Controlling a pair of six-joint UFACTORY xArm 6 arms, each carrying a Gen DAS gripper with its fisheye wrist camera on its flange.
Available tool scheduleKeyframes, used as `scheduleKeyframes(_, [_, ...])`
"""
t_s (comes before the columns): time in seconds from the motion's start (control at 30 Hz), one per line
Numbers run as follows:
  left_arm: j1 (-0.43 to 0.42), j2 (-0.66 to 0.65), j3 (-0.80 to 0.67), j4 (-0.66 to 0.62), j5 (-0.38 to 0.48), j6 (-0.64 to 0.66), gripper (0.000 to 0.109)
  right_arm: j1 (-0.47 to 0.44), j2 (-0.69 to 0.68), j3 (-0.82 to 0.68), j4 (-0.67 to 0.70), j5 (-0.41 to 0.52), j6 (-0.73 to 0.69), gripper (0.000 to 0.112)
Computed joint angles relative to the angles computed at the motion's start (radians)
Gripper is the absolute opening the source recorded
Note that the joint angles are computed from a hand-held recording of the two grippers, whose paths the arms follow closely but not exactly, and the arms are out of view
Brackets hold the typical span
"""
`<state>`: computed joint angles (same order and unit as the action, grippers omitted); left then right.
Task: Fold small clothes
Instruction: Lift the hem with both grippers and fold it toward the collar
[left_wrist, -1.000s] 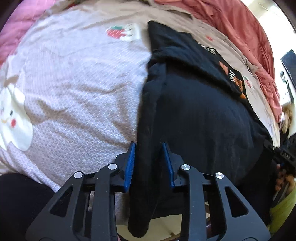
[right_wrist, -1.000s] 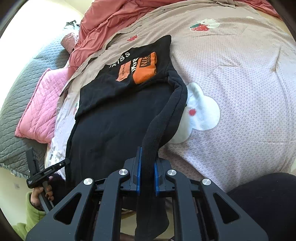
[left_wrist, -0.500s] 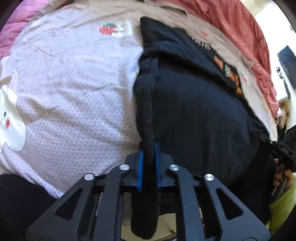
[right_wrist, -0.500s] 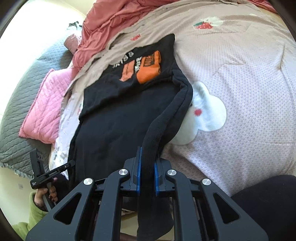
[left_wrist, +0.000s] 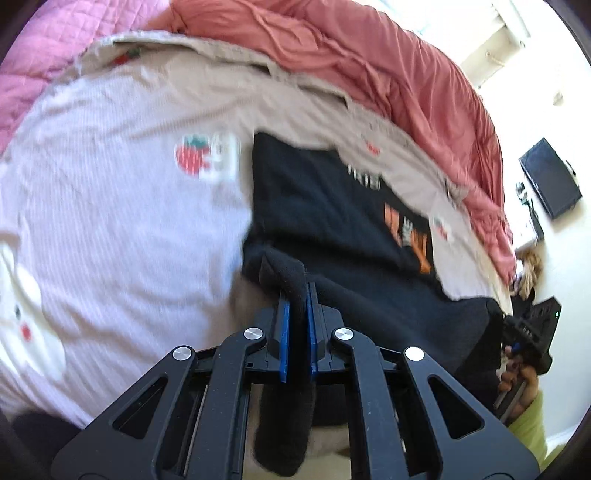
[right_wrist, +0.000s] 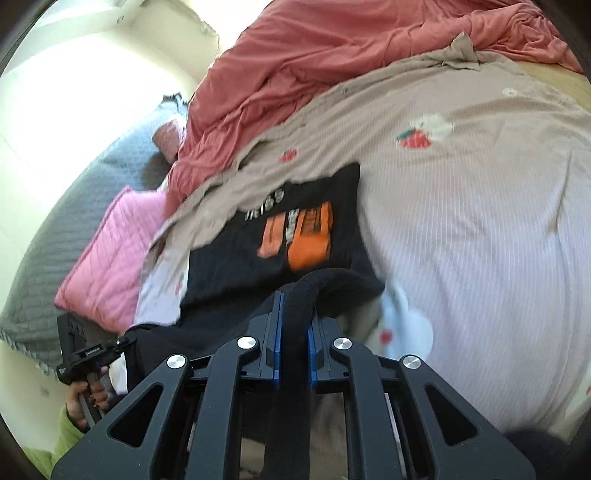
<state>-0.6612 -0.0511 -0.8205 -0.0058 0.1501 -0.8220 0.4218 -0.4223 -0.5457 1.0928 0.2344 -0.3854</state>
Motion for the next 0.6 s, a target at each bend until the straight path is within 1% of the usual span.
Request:
scheduleKeyframes(0.1, [0.038,0.051,-0.069,0.011,-0.002,-0.006,0.003,-0.024,0.074,-0.074,0.069,-0.019,-0.073,0.009])
scheduleKeyframes(0.17, [0.051,0.089,-0.111,-0.027,-0.011,0.020,0.003,-0.032,0.132,-0.130,0.114,-0.028,-0.124,0.009])
scheduleKeyframes(0.2, [0.060,0.116,-0.137,-0.041,-0.017,0.026,0.003,-0.033,0.164,-0.158,0.124,-0.037,-0.137,0.009])
scheduleKeyframes(0.37, [0.091,0.243,-0.251,-0.037,-0.015,-0.010,0.003,-0.039,0.325,-0.279,0.118,-0.073,-0.159,0.009])
scheduleKeyframes(0.43, [0.099,0.289,-0.285,-0.052,-0.013,-0.001,0.003,-0.043,0.384,-0.302,0.007,-0.090,-0.067,0.009])
scheduleKeyframes(0.47, [0.102,0.308,-0.299,-0.037,-0.010,-0.014,0.003,-0.044,0.419,-0.312,-0.066,-0.102,-0.009,0.009])
scheduleKeyframes(0.53, [0.110,0.342,-0.321,0.006,-0.004,-0.038,0.004,-0.054,0.469,-0.319,-0.217,-0.110,0.122,0.010])
scheduleKeyframes(0.57, [0.113,0.354,-0.327,0.040,-0.001,-0.057,0.004,-0.060,0.488,-0.322,-0.270,-0.108,0.171,0.010])
scheduleKeyframes(0.6, [0.116,0.367,-0.334,0.075,0.005,-0.073,0.005,-0.062,0.499,-0.320,-0.295,-0.112,0.196,0.014])
